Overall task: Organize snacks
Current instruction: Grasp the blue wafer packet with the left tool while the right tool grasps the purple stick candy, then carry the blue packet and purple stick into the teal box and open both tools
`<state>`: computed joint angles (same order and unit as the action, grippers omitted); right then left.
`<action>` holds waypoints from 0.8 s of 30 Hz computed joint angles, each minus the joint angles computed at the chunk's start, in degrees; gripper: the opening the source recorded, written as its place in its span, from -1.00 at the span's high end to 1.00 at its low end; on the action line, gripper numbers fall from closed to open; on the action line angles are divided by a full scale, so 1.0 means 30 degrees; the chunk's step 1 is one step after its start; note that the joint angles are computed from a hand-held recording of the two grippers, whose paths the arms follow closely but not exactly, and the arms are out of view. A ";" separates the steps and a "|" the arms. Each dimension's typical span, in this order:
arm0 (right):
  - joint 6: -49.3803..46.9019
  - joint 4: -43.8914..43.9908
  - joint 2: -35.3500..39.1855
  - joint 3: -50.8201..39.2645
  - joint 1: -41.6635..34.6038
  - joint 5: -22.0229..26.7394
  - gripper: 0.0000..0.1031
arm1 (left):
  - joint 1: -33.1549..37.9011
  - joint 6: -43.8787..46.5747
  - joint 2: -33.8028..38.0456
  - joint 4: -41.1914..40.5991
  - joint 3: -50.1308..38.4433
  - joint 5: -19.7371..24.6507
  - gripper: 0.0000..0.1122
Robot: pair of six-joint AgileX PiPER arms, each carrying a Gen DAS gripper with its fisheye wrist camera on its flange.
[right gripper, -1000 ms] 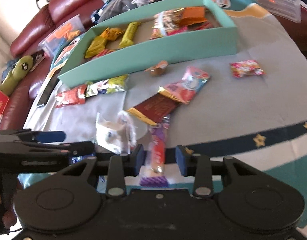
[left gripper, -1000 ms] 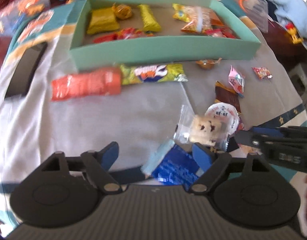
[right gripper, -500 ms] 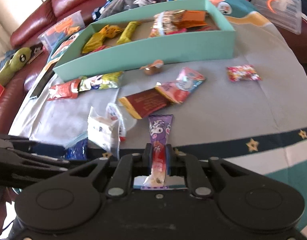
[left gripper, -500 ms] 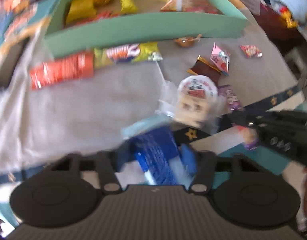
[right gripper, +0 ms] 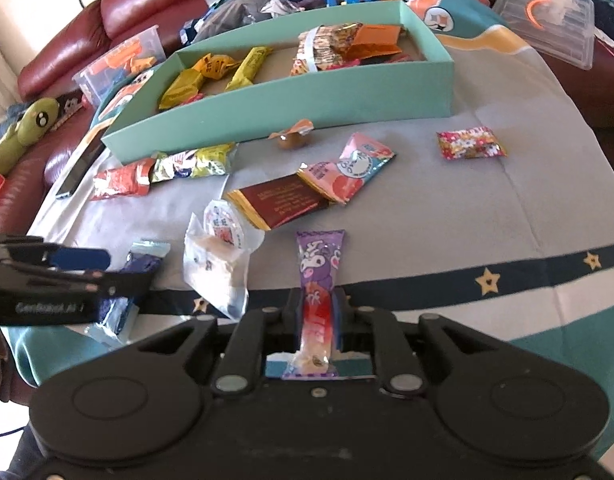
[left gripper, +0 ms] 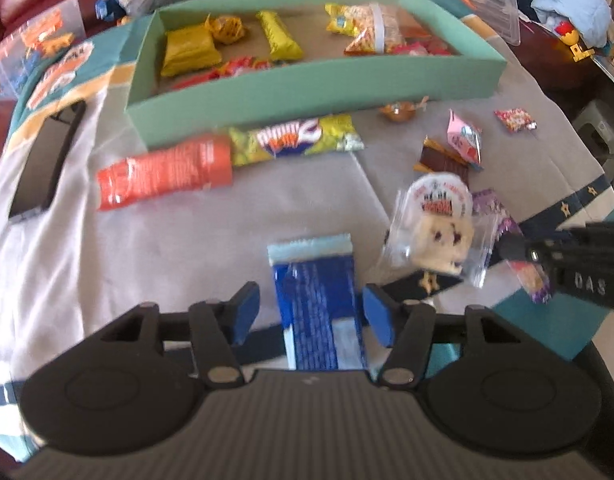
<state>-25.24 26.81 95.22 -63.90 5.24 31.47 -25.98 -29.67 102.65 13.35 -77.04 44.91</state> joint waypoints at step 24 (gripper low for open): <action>-0.1331 0.1683 -0.1281 -0.0914 -0.0980 0.2050 0.76 | 0.1619 0.1384 -0.2302 -0.2038 0.1684 -0.1830 0.39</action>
